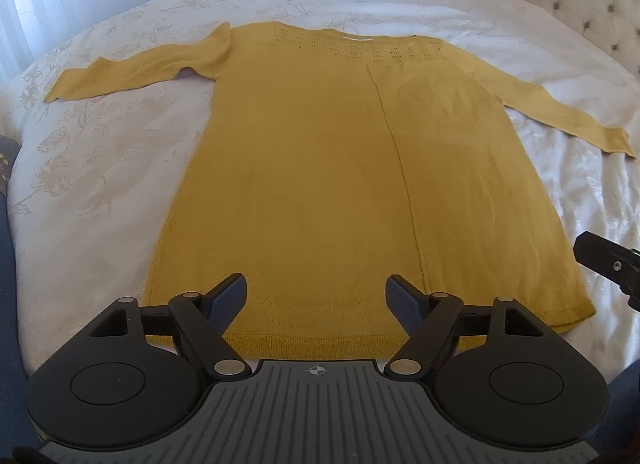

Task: Fold small clothes
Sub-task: 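Move the right tool to the sweater's sleeve cuff and close on it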

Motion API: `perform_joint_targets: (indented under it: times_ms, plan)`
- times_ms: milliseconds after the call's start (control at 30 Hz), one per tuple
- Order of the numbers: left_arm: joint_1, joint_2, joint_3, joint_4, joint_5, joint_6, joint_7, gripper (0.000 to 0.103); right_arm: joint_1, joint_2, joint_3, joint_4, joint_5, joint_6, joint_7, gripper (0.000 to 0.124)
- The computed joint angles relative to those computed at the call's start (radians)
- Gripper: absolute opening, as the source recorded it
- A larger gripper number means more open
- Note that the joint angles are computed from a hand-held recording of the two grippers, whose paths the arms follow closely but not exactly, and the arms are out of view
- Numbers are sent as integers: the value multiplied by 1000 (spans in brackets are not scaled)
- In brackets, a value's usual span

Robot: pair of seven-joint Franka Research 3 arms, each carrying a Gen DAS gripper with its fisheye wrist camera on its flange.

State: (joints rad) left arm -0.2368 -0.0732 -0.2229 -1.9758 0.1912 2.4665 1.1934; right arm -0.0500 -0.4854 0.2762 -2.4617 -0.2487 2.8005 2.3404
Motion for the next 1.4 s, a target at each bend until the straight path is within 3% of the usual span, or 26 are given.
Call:
perform_joint_targets:
  times_ms: [133,233,333,500,667,833,1167,1400]
  plan:
    - [5,48,4,48,-1,17,16,65,101,42,-102,19,115,-1,-110,101]
    - [7,96,3,100,65,34,-6,65,161,68,-178,35,235,9,-210,93]
    - [3,159,5,171,130,45,-27,65,120,98,-182,71,260,4,-234,90]
    - [-15,284,19,315,199,59,-55,65,12,175,-178,154,186,7,-230,79]
    - [-31,400,34,439,199,85,-77,65,-51,264,-230,228,127,53,-251,70]
    - [-75,523,71,578,258,46,-118,65,-141,371,-262,344,-76,24,-136,64]
    - [-127,646,120,659,319,115,-163,65,-130,561,-443,546,-226,-36,-25,61]
    - [-178,597,219,504,529,338,-354,72,-107,695,-524,687,-220,-74,-44,61]
